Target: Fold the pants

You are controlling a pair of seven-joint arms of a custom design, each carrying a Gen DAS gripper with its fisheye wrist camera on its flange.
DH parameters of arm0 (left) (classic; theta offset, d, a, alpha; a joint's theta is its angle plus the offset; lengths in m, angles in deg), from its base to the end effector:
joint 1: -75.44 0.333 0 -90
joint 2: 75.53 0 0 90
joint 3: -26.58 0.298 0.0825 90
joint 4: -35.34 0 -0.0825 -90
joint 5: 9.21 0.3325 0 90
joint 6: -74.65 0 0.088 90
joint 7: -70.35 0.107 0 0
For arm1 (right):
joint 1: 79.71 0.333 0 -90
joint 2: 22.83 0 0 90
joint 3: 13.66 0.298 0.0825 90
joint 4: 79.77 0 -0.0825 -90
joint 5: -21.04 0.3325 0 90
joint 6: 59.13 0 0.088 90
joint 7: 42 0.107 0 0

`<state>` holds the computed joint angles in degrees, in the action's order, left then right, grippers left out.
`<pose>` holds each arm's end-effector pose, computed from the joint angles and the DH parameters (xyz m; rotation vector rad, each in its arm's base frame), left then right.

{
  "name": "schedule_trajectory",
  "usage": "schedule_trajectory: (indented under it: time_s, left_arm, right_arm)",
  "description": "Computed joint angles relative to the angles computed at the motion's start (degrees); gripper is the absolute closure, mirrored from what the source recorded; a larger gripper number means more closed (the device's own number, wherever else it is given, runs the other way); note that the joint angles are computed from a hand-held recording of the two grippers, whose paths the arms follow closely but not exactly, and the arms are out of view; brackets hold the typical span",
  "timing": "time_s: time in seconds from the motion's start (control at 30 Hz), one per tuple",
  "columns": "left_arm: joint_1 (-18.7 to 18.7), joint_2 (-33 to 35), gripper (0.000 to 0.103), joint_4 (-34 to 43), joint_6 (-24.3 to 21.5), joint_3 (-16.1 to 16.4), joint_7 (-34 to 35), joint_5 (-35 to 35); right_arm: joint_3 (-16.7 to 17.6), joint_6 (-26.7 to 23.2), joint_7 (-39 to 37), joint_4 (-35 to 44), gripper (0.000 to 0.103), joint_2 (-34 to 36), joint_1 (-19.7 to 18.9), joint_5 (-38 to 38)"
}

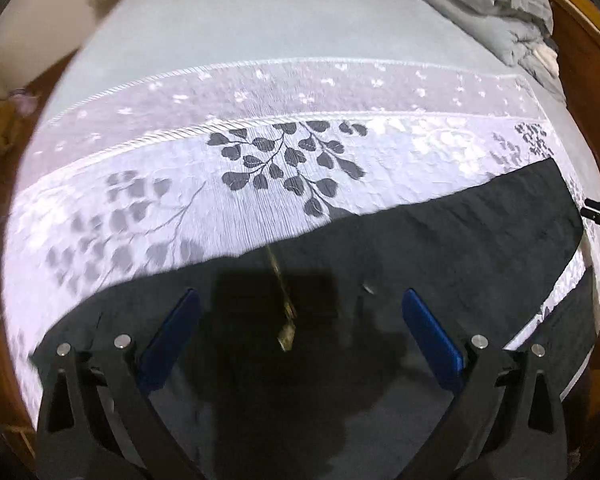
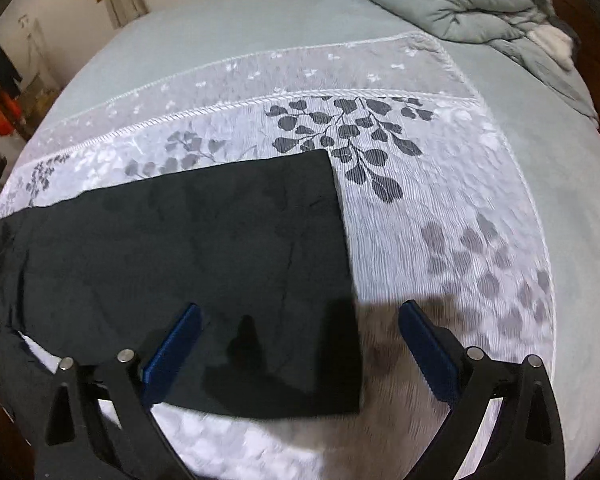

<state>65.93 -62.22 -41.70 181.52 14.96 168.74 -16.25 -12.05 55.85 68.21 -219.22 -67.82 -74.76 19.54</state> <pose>0.5577 -0.2085 0.6104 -1.5745 2.6087 -0.5122 0.3035 0.0359 0.5891 -1.7598 2.2334 -0.3265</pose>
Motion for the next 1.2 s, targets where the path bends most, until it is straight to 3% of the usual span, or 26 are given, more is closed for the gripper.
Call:
schedule_trajectory:
  time_s: [0.2, 0.3, 0.53, 0.73, 0.8, 0.9, 1.07, 1.2]
  left_arm:
    - [1.15, 11.27, 0.003, 11.33, -6.89, -0.74, 5.23, -2.33]
    - [1.28, 14.45, 0.003, 14.65, -10.09, -0.91, 6.63, -2.71]
    - [0.24, 14.15, 0.004, 12.27, -9.99, -0.99, 11.25, -0.47]
    - [-0.93, 11.04, 0.036, 7.41, -6.98, -0.42, 11.77, 1.95]
    - [-1.65, 10.67, 0.061, 7.28, -6.50, 0.08, 11.84, 4.41]
    - [-1.49, 8.89, 0.077, 5.24, -5.62, -0.16, 12.94, 4.69]
    - [-1.40, 5.66, 0.087, 0.34, -2.14, -0.33, 13.98, 4.55]
    - [-1.33, 4.10, 0.087, -2.39, -0.18, -0.24, 14.02, 4.63]
  right_arm:
    - [-3.76, 2.12, -5.81, -0.65, 0.003, 3.17, 1.02, 3.05]
    - [-3.61, 1.97, -7.62, -0.50, 0.004, 4.97, 0.56, 3.77]
    - [-2.70, 3.18, -8.96, -1.48, 0.004, 6.63, 0.49, 4.77]
    - [-2.78, 4.24, -9.05, -1.00, 0.004, 7.04, 0.18, 5.58]
    - [-2.94, 5.33, -8.90, -1.18, 0.004, 6.58, -0.08, 5.73]
    - [-3.13, 7.41, -8.16, -1.39, 0.004, 6.23, -0.83, 5.81]
    - [-4.98, 10.31, -8.41, -0.69, 0.004, 7.94, -1.17, 7.70]
    - [-6.00, 12.40, -9.73, 1.08, 0.004, 11.63, -1.57, 9.13]
